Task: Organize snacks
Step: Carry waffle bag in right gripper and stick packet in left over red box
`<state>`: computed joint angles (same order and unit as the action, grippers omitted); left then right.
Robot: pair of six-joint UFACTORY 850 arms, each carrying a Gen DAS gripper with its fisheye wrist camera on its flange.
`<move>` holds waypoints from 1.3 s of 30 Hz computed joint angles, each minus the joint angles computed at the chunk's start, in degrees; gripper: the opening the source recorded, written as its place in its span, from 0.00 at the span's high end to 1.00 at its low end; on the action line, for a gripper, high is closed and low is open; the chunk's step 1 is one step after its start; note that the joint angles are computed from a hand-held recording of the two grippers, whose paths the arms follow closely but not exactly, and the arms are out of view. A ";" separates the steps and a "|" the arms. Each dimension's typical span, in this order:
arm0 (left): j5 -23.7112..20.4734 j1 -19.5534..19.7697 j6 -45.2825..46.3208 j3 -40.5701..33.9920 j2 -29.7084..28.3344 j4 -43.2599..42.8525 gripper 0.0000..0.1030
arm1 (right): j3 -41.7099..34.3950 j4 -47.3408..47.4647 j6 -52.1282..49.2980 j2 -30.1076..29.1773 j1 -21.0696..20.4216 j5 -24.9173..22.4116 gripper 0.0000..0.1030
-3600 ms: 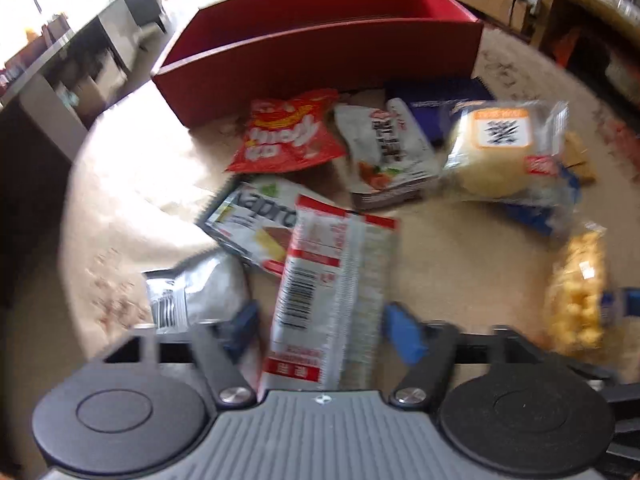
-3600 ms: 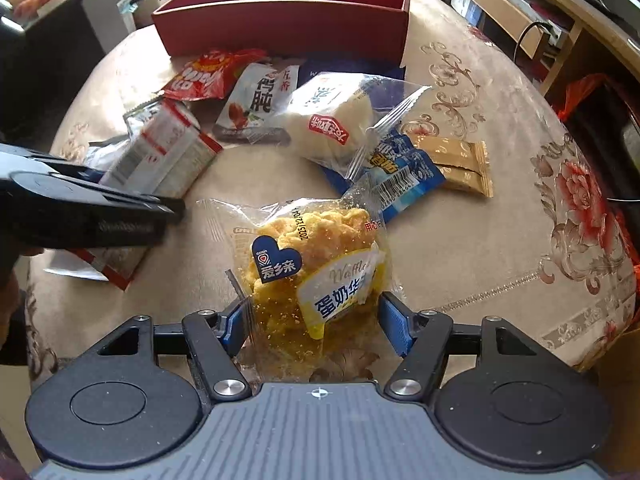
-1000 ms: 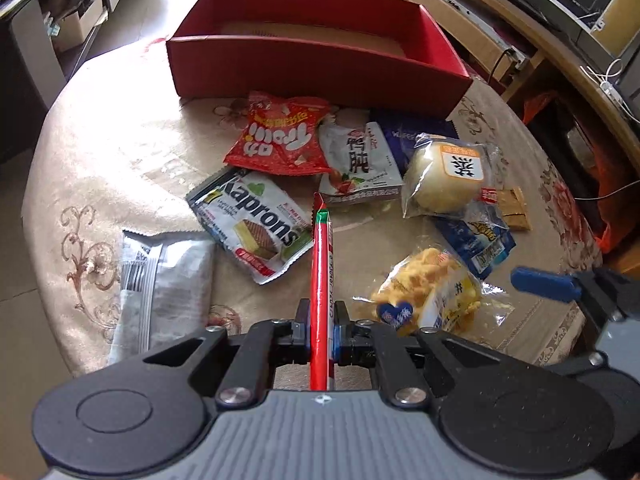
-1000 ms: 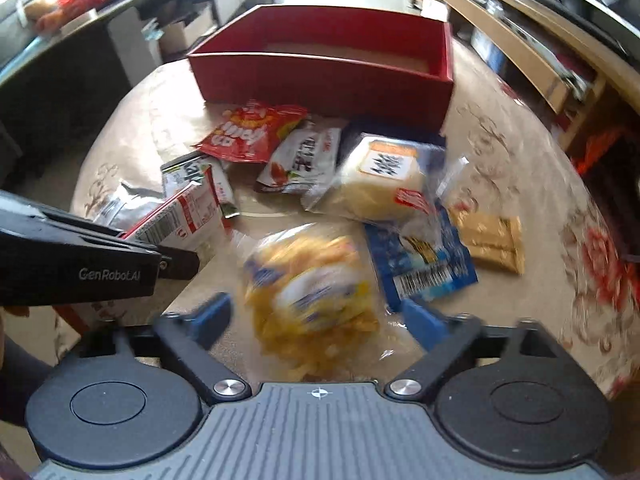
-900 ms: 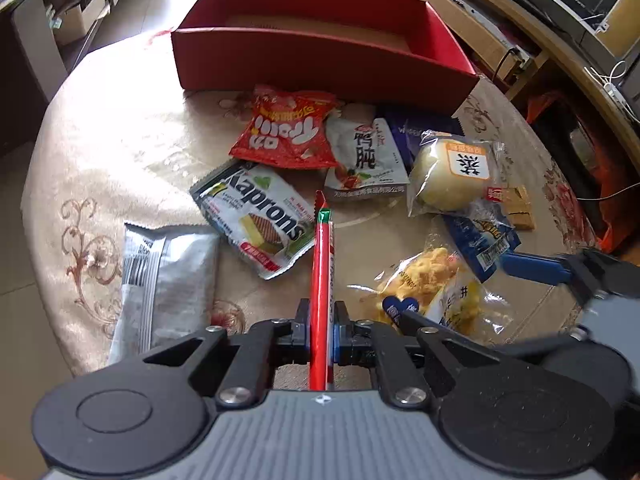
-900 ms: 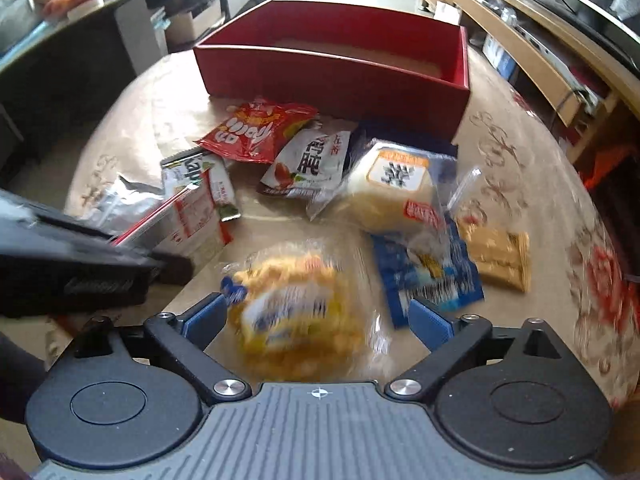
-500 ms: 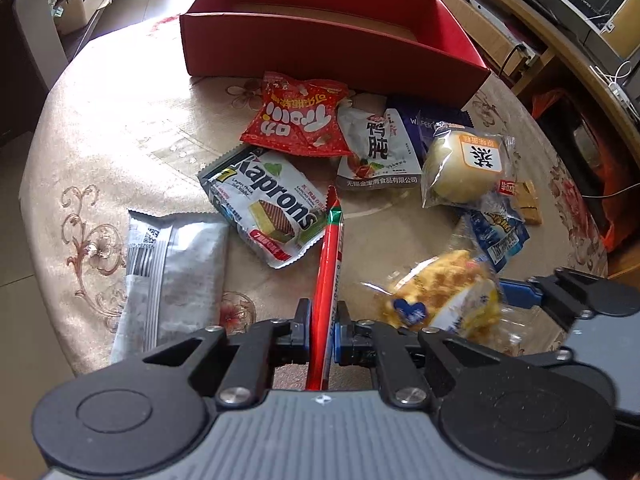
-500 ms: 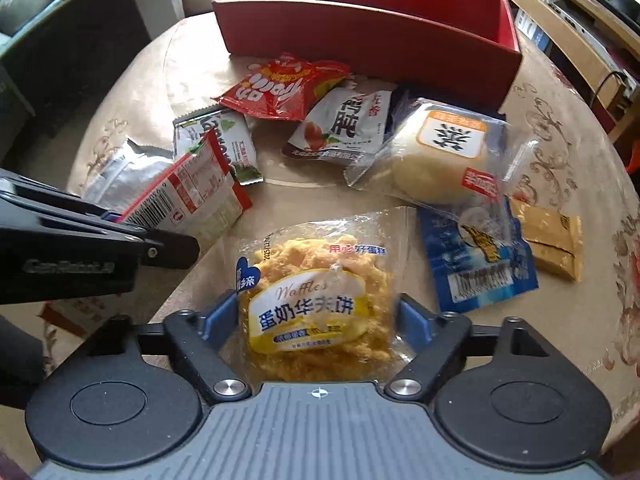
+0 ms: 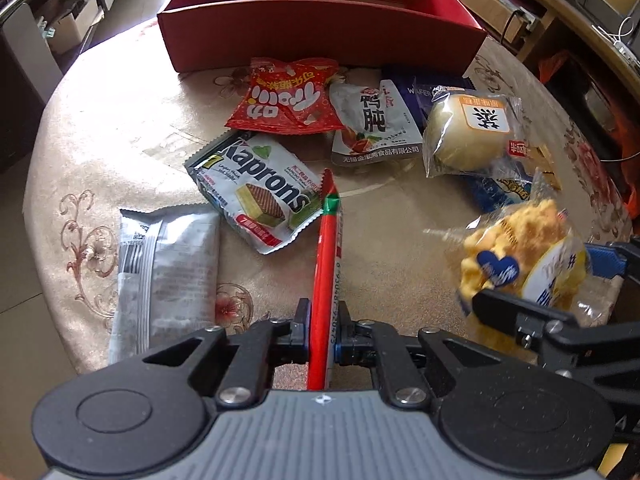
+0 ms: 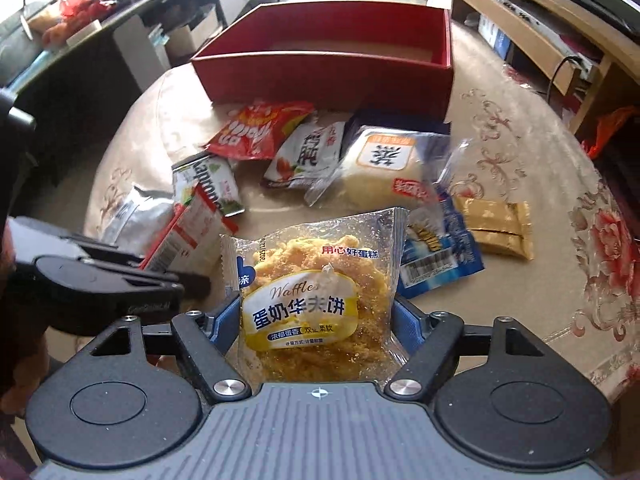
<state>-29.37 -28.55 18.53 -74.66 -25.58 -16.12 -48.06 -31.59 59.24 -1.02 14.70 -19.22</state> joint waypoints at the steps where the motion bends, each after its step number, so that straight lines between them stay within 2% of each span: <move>1: 0.25 0.01 -0.06 0.23 0.29 -0.11 0.92 | 0.18 -0.91 0.91 0.34 -0.02 0.09 0.22; 9: 2.17 0.89 5.17 0.21 2.98 -7.43 0.92 | -0.28 -7.68 7.93 2.12 -0.28 2.23 0.22; 21: 2.71 1.03 3.23 -8.47 -0.76 -7.57 0.92 | -4.44 -13.78 12.70 -0.19 -4.01 5.79 0.22; 28: 2.53 0.13 -2.31 -17.29 -5.87 -1.92 0.93 | -8.38 -15.25 12.79 -3.32 -6.80 7.18 0.22; 39: -1.62 -0.90 -11.70 -37.03 -18.52 6.60 0.93 | -17.04 -11.97 6.81 -10.65 -11.07 7.87 0.22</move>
<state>-30.99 -29.45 6.83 -111.69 -44.10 -9.52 -65.10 -43.56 66.05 -11.67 3.62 -11.35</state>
